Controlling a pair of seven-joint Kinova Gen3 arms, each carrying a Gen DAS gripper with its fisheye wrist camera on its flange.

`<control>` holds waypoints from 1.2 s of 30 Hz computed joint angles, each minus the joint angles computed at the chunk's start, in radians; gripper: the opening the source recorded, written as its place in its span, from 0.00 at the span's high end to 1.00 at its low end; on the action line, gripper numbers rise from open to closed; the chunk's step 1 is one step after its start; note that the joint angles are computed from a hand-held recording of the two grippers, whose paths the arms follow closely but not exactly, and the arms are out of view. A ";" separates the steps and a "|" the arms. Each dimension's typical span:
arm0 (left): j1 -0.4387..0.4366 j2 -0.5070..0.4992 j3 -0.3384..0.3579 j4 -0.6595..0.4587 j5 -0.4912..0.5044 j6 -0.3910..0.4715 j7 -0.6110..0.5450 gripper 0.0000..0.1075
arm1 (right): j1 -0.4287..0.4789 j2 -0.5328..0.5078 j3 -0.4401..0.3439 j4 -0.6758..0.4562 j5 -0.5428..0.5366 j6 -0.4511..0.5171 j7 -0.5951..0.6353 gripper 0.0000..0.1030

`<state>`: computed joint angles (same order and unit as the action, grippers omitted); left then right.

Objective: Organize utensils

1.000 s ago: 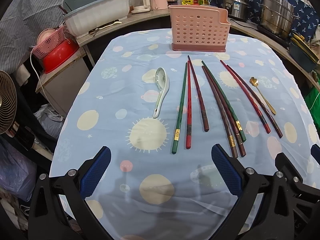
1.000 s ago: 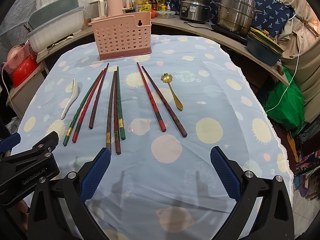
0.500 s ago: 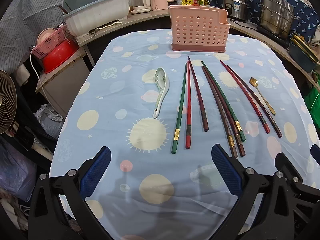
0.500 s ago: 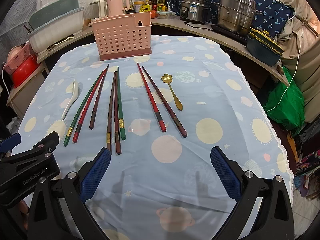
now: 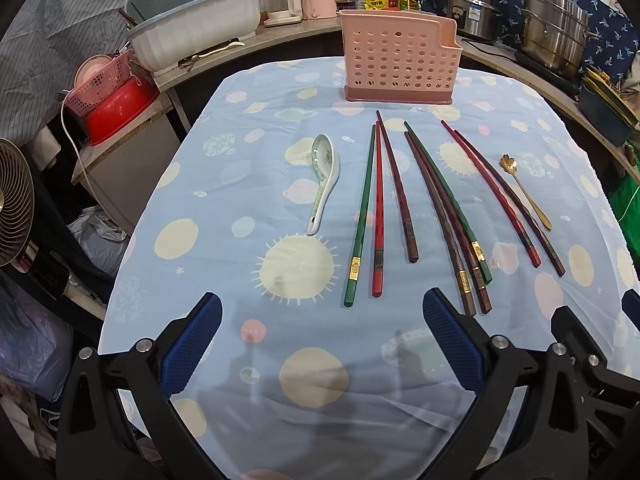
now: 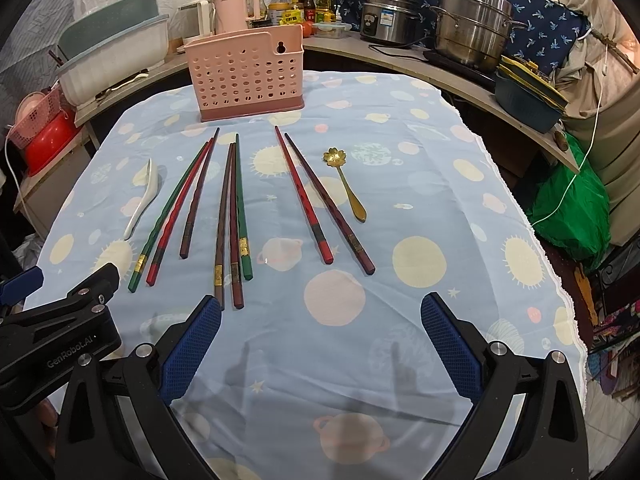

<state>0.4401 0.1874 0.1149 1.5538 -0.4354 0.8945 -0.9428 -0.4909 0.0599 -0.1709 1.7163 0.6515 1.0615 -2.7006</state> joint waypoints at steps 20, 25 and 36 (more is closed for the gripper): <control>-0.026 0.008 -0.007 -0.005 0.030 -0.003 -0.016 0.11 | 0.014 -0.005 0.002 0.009 -0.013 -0.012 0.005 0.06; -0.026 0.016 -0.008 -0.013 0.036 -0.004 -0.030 0.11 | 0.020 0.001 0.008 0.007 -0.017 -0.020 0.014 0.06; -0.031 0.059 -0.020 -0.060 0.062 0.007 -0.065 0.11 | 0.048 0.019 0.032 -0.008 -0.047 -0.049 0.061 0.06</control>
<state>0.4089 0.2461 0.0949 1.4934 -0.3730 0.9019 -1.0080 -0.4434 0.0787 -0.1393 1.7078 0.6041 1.0125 -2.6399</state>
